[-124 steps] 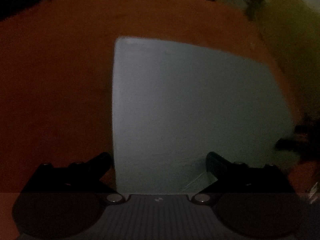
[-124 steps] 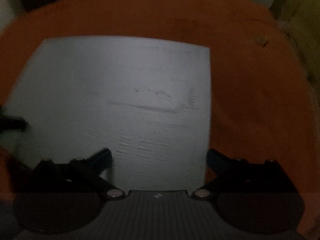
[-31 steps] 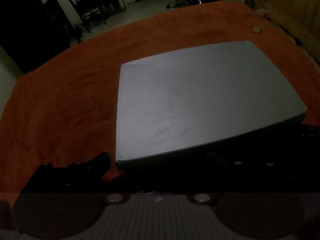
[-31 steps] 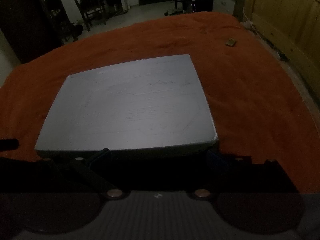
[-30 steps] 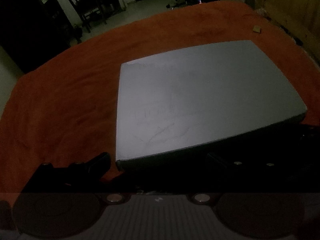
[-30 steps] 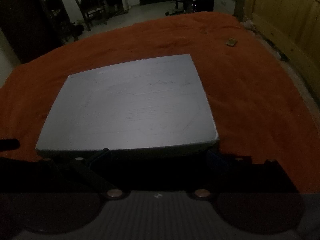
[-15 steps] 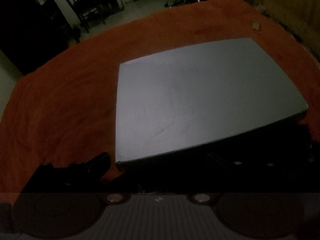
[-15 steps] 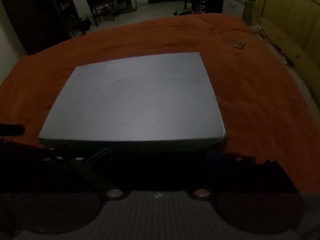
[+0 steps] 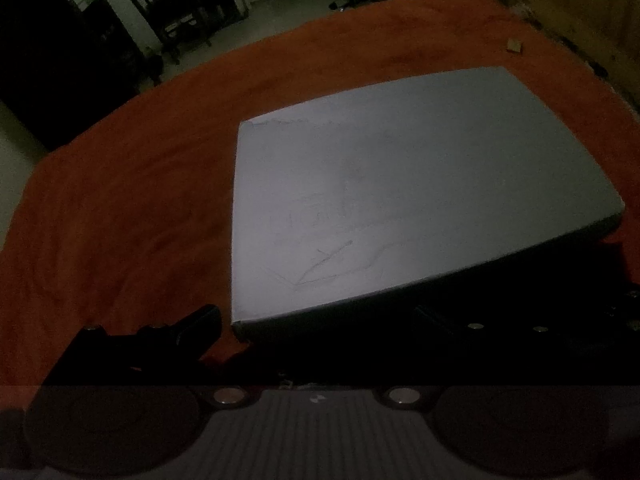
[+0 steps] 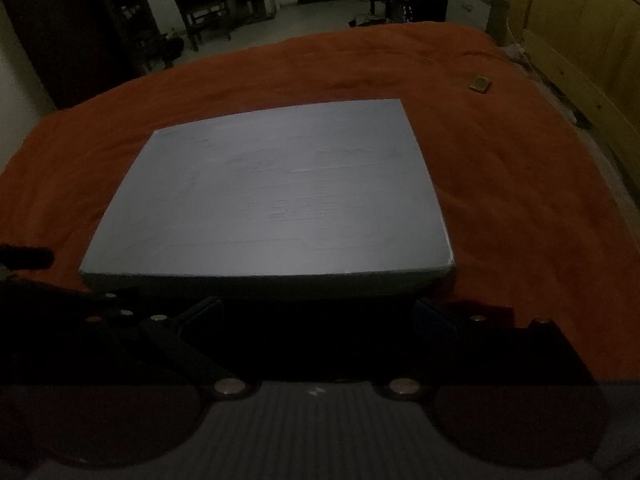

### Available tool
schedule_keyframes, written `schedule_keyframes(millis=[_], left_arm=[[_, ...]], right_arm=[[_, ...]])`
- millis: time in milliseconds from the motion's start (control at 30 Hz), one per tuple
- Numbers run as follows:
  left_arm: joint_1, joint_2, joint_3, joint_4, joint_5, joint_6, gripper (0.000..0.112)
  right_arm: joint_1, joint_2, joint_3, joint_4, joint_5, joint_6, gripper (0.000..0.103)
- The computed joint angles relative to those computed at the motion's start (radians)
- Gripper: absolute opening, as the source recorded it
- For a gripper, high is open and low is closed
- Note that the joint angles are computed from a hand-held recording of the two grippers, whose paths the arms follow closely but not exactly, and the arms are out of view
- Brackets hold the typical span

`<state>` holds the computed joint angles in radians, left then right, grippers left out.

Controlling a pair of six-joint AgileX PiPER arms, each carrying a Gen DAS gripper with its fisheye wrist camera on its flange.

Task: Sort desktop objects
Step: 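Press the lid down onto the box rim with both tools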

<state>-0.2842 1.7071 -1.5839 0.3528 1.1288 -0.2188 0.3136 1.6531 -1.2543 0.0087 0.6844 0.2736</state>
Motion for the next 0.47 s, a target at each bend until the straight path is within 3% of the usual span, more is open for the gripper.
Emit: schedule_keyframes(millis=[467], left_arm=[[0.001, -0.032, 0.07, 0.005, -0.05, -0.012, 0.102]], right_arm=[[0.022, 0.008, 0.0, -0.001, 0.015, 0.024, 0.103]])
